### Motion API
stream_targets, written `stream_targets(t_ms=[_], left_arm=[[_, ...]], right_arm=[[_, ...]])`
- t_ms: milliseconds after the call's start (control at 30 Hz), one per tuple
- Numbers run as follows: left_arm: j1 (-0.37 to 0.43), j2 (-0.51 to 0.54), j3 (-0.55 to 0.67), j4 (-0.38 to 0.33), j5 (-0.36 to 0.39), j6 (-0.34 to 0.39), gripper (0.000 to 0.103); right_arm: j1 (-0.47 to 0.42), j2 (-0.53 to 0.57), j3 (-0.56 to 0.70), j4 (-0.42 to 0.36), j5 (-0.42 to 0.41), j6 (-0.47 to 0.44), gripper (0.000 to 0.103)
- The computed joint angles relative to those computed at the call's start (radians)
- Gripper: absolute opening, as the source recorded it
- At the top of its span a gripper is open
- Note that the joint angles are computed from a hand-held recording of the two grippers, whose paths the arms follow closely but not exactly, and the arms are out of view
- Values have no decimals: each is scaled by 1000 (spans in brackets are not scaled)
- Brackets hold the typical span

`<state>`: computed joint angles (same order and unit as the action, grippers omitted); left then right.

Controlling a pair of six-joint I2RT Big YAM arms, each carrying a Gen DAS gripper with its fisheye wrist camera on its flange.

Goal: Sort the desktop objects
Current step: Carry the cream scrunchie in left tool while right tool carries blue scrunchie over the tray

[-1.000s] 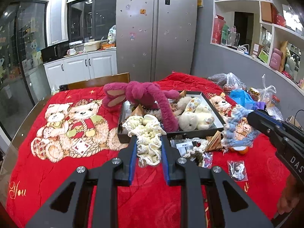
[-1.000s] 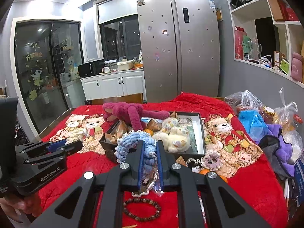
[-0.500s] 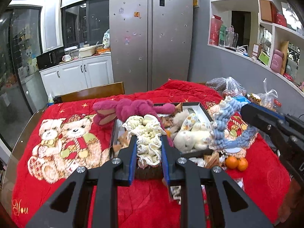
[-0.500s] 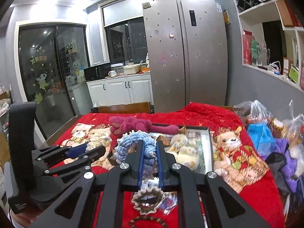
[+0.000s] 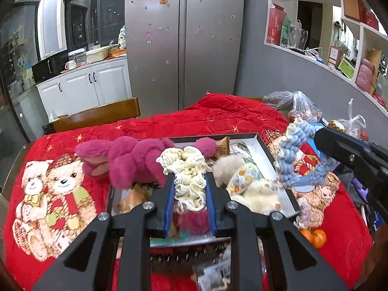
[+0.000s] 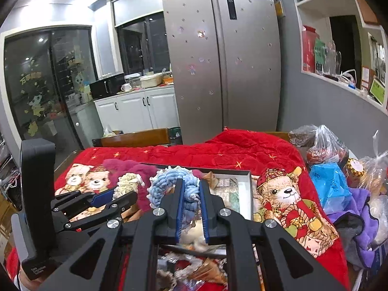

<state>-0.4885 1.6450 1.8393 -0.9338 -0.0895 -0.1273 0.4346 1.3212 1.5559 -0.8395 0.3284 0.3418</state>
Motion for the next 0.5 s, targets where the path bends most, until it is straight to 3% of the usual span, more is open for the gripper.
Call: stream_targets(t_ms=[267, 500], left_arm=[[-14, 87, 67, 29, -20, 2, 24], [-1, 140, 59, 56, 9, -6, 24]], right_arm=[[-77, 56, 10, 21, -52, -31, 13], [-136, 114, 11, 19, -78, -52, 13]])
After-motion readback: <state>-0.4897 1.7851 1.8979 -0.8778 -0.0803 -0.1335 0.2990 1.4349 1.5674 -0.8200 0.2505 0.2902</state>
